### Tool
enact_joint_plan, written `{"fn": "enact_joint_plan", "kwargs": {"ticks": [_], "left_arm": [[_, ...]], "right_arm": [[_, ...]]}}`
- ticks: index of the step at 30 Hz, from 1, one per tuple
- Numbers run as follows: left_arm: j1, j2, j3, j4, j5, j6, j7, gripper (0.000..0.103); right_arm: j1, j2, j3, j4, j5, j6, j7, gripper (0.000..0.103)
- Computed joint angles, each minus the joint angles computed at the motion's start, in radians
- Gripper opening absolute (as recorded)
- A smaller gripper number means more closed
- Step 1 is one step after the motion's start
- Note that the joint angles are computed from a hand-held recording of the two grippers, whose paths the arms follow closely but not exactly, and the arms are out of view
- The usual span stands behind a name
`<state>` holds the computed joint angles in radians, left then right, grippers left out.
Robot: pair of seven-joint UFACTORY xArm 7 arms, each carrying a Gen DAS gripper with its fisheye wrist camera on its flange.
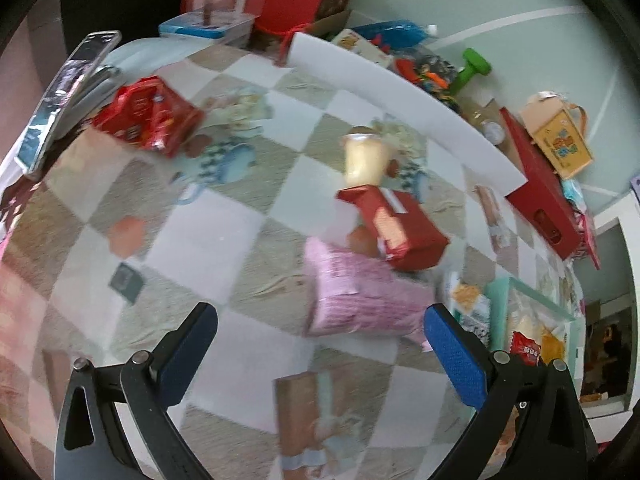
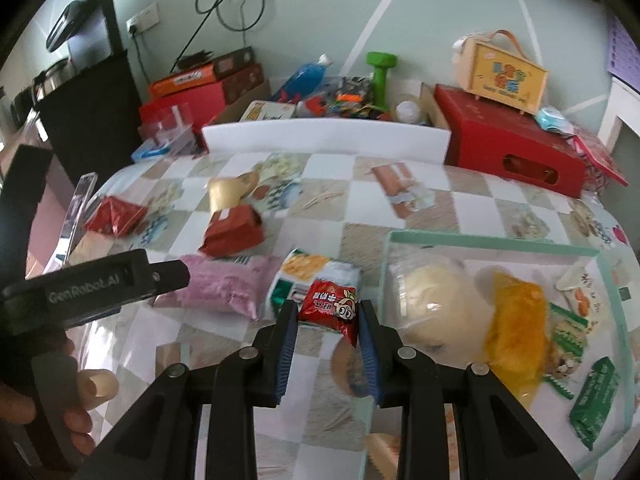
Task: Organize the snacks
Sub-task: 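Grasp the pink bread pack with the left tool while the right tool holds the red packet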
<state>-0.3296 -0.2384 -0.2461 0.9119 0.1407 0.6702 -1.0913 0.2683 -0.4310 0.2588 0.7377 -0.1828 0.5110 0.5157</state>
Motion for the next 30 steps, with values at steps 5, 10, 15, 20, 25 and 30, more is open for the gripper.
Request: {"fn": "enact_joint_plan", "kwargs": {"ticks": [5,10,15,20,25,30], "left_arm": [[-0.006,0.056,-0.003,0.029,0.011,-0.035,-0.009,0.103],[-0.023,0.116,-0.002,0.079,0.031,-0.03,-0.006,0.103],[-0.046,0.168,0.001,0.134,0.086,0.015,-0.01,0.103],[-0.073,0.211,0.008,0.182,0.156,0.082,-0.012,0.103],[-0.086,0.212,0.02,0.19,0.185,0.146,-0.027,0.103],[-0.079,0.186,0.027,0.165,0.178,0.148,-0.025,0.102]], "right_arm": [[-0.006,-0.011,-0.015,-0.005,0.013,0.003,0.002,0.032],[-0.016,-0.028,-0.02,-0.014,0.018,0.0,0.002,0.032],[-0.021,-0.03,-0.023,-0.013,0.026,0.004,0.0,0.032],[-0.025,-0.031,-0.024,-0.015,0.03,0.004,-0.001,0.032],[-0.026,-0.035,-0.025,-0.017,0.033,0.004,-0.001,0.032],[-0.027,-0.037,-0.029,-0.019,0.039,0.003,-0.002,0.032]]}}
